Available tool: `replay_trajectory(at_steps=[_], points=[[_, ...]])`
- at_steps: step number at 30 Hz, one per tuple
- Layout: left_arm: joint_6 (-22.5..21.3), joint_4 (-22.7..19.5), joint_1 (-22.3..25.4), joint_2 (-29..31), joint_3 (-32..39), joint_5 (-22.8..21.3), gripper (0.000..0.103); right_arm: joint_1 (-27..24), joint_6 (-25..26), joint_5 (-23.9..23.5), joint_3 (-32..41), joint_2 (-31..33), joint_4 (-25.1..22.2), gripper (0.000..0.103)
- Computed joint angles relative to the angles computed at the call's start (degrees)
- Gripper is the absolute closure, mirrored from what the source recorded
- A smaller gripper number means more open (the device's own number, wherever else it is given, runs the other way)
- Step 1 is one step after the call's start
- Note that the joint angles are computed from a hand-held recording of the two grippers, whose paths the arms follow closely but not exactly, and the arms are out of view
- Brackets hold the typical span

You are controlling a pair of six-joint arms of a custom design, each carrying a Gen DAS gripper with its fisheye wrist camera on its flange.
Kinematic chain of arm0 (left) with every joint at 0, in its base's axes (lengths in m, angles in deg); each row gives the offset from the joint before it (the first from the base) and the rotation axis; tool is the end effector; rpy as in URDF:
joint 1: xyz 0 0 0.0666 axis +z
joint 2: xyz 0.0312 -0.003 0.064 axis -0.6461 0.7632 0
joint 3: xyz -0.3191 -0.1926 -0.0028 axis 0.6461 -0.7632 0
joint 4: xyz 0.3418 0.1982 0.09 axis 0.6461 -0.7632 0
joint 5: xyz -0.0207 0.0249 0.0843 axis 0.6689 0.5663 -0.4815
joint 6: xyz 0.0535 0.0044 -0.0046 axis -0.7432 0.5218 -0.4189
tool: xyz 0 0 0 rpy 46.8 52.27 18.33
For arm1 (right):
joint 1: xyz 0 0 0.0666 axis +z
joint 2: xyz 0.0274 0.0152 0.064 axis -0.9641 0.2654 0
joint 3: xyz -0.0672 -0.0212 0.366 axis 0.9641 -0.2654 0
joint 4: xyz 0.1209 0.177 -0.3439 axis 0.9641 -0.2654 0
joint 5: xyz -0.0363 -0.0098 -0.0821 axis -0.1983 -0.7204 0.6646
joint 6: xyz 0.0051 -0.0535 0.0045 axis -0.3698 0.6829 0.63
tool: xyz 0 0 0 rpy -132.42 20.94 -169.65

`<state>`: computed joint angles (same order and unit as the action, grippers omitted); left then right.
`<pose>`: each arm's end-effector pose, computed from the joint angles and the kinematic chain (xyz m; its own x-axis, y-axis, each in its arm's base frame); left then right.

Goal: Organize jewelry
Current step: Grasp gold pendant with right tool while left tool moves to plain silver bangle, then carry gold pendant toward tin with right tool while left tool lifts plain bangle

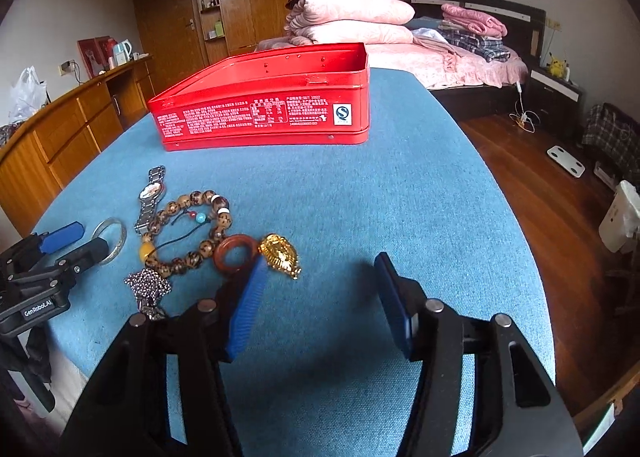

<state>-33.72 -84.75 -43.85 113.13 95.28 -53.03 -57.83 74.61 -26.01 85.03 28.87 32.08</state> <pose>0.6418 -0.0460 0.3643 -0.6416 0.1296 -0.7560 0.2305 0.9727 -0.0288 0.6169 0.1814 0.3711 -0.6863 0.0023 -0.7273 -0.0709 0.9950 0.0700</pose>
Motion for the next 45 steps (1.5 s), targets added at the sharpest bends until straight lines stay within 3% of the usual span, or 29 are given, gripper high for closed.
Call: replay_trajectory(at_steps=[9, 15, 22, 24, 28, 31, 33, 36, 38, 41, 45], points=[[-0.32, -0.56, -0.28, 0.89, 1.13, -0.60, 0.029, 1.09, 4.31, 0.99, 2.30, 1.79, -0.87, 0.061], [-0.10, -1.24, -0.32, 1.69, 2.24, 0.00, 0.031, 1.33, 7.05, 0.41, 3.70, 2.87, -1.08, 0.081], [0.05, -1.31, -0.62, 1.68, 2.25, 1.08, 0.033, 1.25, 6.57, -0.11, 3.60, 2.81, -0.93, 0.082], [-0.78, -1.64, -0.94, 1.63, 2.23, 1.23, 0.026, 1.20, 6.42, -0.13, 3.82, 2.93, -1.02, 0.082], [-0.94, -1.01, -1.13, 1.48, 1.74, 1.06, 0.026, 1.18, 6.22, -0.35, 3.76, 2.94, -0.89, 0.082], [-0.86, 0.44, -1.21, 0.99, 0.71, 0.07, 0.043, 1.12, 6.00, -0.49, 3.74, 2.94, -0.76, 0.082], [-0.11, 0.88, -0.95, 0.93, 0.65, 0.42, 0.067, 1.04, 6.21, -0.46, 3.39, 2.67, -0.40, 0.083], [1.72, 0.42, 0.00, 1.30, 1.29, 3.08, 0.081, 1.20, 6.49, -0.15, 3.03, 2.44, 0.05, 0.083], [2.98, -0.73, 0.54, 1.55, 2.07, 5.53, 0.077, 1.09, 6.28, -0.54, 2.94, 2.40, 0.15, 0.083], [2.34, -0.59, 0.12, 0.78, 1.40, 6.85, 0.040, 1.08, 6.41, -0.41, 2.89, 2.39, 0.18, 0.083], [-1.29, -1.33, -0.98, 0.30, 0.81, 6.78, 0.033, 0.97, 6.37, -0.62, 2.78, 2.32, 0.26, 0.083]])
